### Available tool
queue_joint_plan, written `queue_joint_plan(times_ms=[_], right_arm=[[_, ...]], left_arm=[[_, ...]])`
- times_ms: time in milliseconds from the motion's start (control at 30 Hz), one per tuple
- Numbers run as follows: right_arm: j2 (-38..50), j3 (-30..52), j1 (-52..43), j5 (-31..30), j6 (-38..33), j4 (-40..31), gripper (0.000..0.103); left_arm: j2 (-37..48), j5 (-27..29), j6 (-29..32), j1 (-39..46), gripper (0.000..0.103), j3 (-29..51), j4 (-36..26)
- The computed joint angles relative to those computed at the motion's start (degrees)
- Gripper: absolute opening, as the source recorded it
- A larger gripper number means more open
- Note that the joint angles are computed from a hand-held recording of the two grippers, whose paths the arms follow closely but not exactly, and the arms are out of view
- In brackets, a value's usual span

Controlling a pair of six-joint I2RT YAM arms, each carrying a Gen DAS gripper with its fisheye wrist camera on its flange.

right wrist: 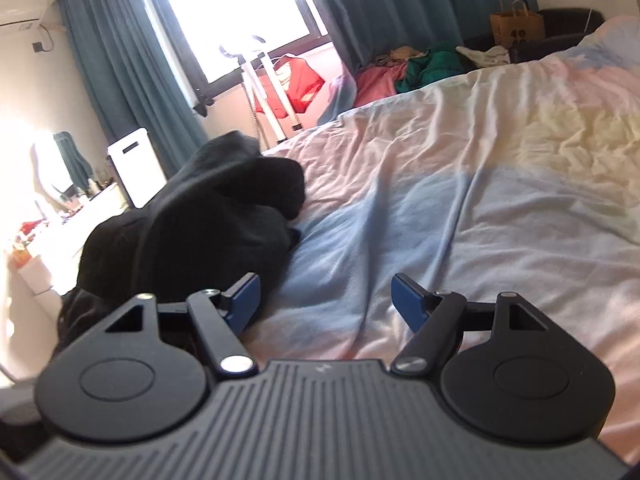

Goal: Fold clothes

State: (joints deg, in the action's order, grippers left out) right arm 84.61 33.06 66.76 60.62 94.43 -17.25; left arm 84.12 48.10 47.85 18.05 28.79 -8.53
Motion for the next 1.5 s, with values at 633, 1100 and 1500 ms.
queue_joint_plan(times_ms=[633, 1100, 1500], right_arm=[[5.9, 0.9, -37.6, -32.0, -30.3, 50.7, 0.071], [44.3, 57.1, -53.1, -47.3, -52.1, 17.3, 0.018], [-6.3, 10.7, -40.9, -1.4, -33.1, 13.9, 0.013]], left_arm=[[16.6, 5.2, -2.6, 5.0, 0.003, 16.8, -16.5], [31.9, 10.8, -6.9, 0.6, 0.003, 24.9, -9.3], [27.3, 14.0, 4.0, 3.0, 0.002, 24.9, -18.7]])
